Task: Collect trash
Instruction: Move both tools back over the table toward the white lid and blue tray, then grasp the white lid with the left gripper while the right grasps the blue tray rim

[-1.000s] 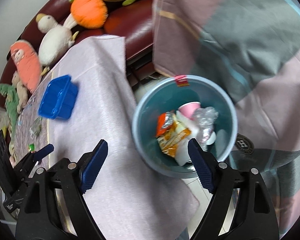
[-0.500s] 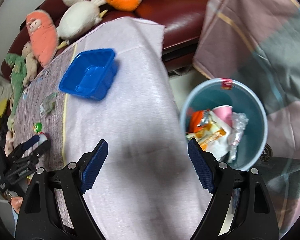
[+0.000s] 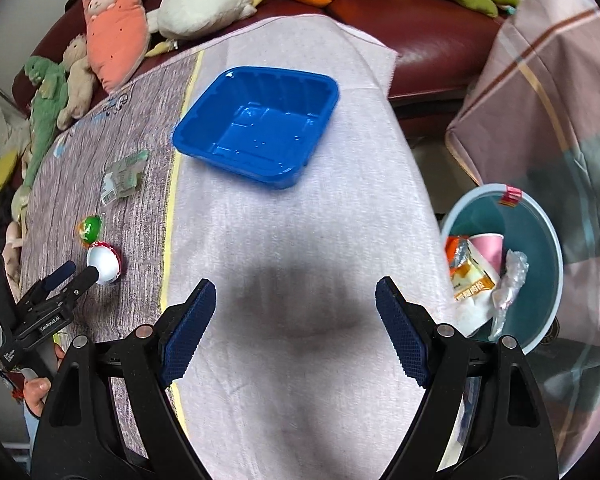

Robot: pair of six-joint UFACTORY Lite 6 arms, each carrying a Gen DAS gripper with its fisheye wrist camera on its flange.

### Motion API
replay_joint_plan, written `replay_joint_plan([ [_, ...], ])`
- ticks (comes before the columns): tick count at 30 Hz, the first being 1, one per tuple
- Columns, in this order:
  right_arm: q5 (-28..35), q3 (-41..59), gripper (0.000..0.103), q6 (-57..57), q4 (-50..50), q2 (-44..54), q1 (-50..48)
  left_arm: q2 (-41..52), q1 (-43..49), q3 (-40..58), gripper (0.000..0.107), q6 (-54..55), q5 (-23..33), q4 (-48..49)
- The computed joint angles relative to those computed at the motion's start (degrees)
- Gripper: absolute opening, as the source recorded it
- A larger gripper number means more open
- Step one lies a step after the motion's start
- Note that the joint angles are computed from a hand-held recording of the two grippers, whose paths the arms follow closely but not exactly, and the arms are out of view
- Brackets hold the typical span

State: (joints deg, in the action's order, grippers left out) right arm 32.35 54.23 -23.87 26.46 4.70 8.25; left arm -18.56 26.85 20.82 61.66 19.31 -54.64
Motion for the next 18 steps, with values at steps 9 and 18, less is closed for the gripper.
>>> replay_joint_plan([
  [9, -0.74, 5.68, 0.078, 5.84, -3.22, 5.15, 5.01, 10.59, 3.08, 3.01, 0.073, 15.84, -0.19, -12.87],
  [18, -0.12, 14.25, 0.078, 6.02, -2.87, 12.68, 2.62, 12.16, -3.41, 3.51, 0.017, 22.99, -4.77, -23.4],
])
